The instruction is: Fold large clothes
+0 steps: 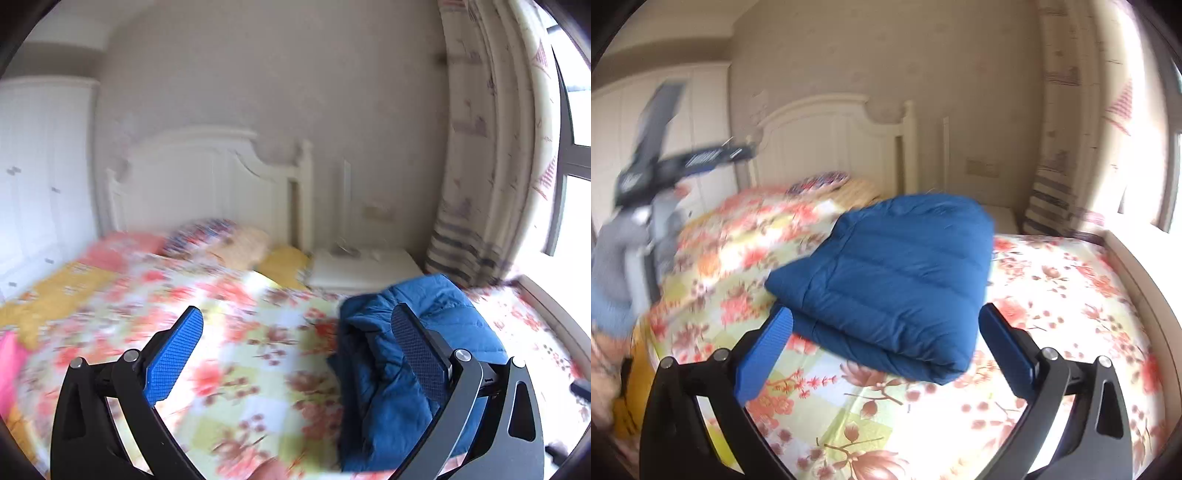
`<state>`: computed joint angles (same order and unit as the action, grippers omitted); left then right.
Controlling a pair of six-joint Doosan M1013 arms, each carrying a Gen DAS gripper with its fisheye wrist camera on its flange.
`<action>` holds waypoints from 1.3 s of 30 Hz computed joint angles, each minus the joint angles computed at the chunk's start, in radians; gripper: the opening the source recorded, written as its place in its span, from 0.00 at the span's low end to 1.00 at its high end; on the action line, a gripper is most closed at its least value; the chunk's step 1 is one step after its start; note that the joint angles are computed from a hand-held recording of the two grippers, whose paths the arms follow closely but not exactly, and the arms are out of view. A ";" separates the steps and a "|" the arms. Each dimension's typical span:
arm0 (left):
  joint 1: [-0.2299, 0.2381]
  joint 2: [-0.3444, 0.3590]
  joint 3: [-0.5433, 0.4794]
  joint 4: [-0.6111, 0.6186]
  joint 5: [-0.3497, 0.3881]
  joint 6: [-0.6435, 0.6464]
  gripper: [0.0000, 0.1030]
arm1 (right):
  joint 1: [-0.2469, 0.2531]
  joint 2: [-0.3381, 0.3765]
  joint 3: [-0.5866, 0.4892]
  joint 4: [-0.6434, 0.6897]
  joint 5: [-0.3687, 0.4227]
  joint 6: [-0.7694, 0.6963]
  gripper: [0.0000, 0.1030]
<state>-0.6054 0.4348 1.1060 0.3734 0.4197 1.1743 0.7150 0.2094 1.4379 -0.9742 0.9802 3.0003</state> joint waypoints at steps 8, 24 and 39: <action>-0.015 -0.120 0.209 -0.169 -0.009 0.112 0.95 | 0.068 0.018 -0.047 -0.047 0.239 0.035 0.97; -0.064 -0.145 0.319 -0.093 -0.028 0.119 0.95 | 0.085 0.036 -0.039 -0.004 0.249 0.044 0.97; -0.066 -0.151 0.327 -0.025 -0.036 0.055 0.95 | 0.080 0.042 -0.043 0.027 0.238 0.026 0.97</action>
<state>-0.6713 0.2839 1.4330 0.3484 0.3839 1.2291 0.7947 0.2513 1.3953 -0.9470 1.2182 3.0267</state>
